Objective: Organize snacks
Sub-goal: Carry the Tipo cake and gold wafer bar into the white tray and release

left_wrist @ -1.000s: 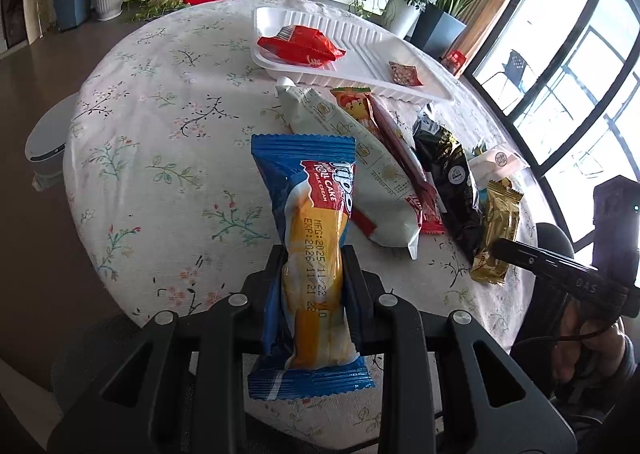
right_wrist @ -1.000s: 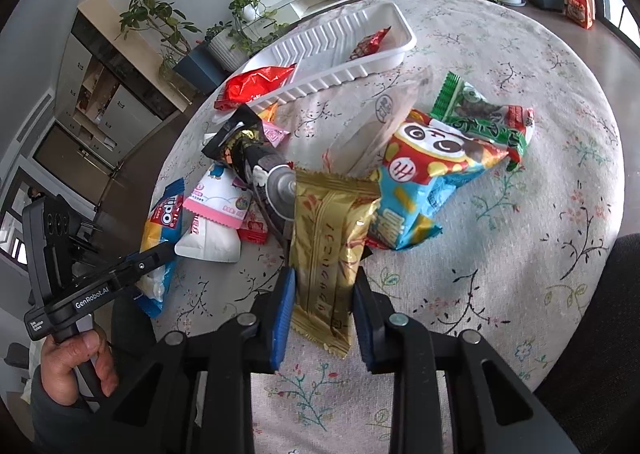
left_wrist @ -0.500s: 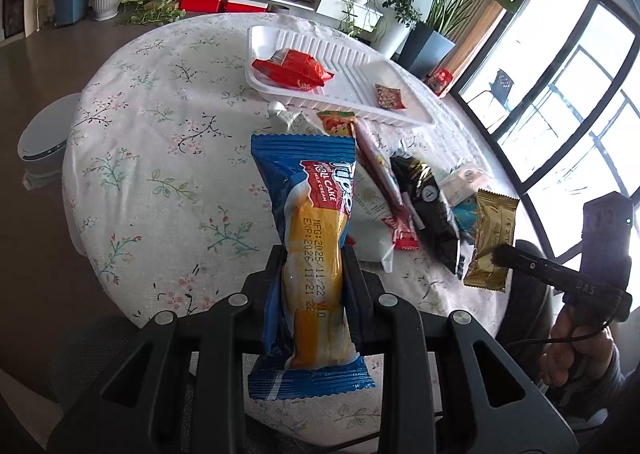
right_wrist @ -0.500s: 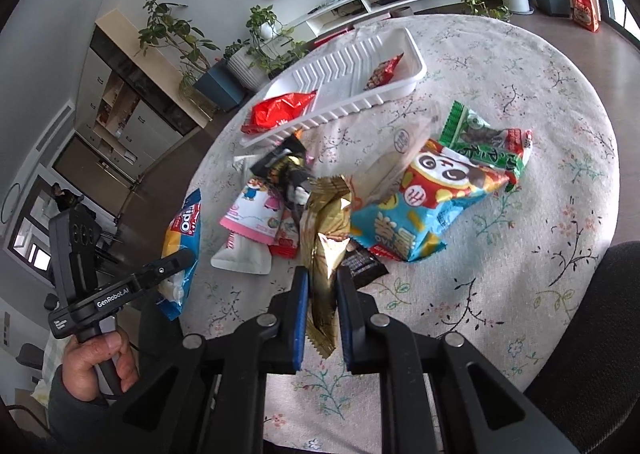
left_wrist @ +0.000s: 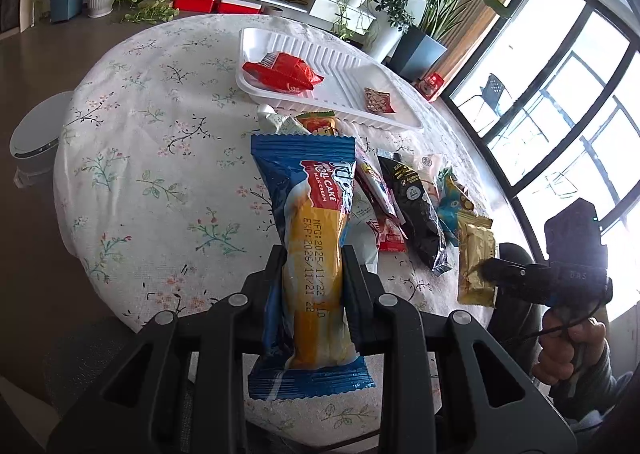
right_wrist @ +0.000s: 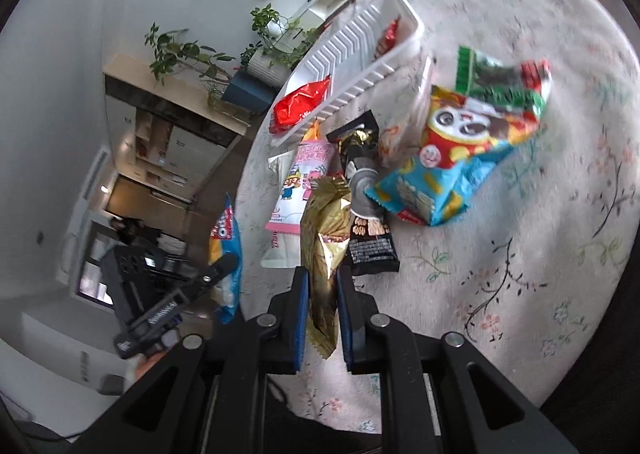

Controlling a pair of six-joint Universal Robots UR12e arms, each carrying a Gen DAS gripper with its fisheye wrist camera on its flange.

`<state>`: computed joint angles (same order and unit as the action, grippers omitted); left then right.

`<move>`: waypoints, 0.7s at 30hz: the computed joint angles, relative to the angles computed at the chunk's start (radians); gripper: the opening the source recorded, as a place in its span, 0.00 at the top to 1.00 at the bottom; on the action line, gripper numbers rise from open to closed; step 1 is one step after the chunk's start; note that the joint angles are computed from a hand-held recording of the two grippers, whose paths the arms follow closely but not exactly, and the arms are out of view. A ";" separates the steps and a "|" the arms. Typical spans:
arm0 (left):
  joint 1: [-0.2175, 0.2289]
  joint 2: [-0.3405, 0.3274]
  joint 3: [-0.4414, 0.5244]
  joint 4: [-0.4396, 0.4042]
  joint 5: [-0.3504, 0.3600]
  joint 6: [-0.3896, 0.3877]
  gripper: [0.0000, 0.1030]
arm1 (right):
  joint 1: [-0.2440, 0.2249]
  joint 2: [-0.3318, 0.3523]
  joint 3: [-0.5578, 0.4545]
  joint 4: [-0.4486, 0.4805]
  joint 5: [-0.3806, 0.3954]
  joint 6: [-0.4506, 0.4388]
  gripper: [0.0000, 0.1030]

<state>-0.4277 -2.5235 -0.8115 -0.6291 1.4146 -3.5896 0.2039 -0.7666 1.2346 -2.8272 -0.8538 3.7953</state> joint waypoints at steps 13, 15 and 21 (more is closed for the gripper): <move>0.013 0.004 -0.008 0.051 -0.038 -0.033 0.76 | -0.021 -0.035 0.039 -0.082 -0.126 0.005 0.85; 0.019 0.000 0.004 0.064 -0.045 -0.037 0.76 | -0.031 -0.040 0.045 -0.112 -0.148 0.026 0.85; 0.037 -0.051 0.143 0.030 -0.012 0.009 0.76 | -0.064 -0.057 0.023 -0.143 -0.286 0.047 0.85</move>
<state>-0.3911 -2.5749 -0.6686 -0.5992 1.4024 -3.5804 0.1403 -0.8233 1.2571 -2.9699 -1.1400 3.8426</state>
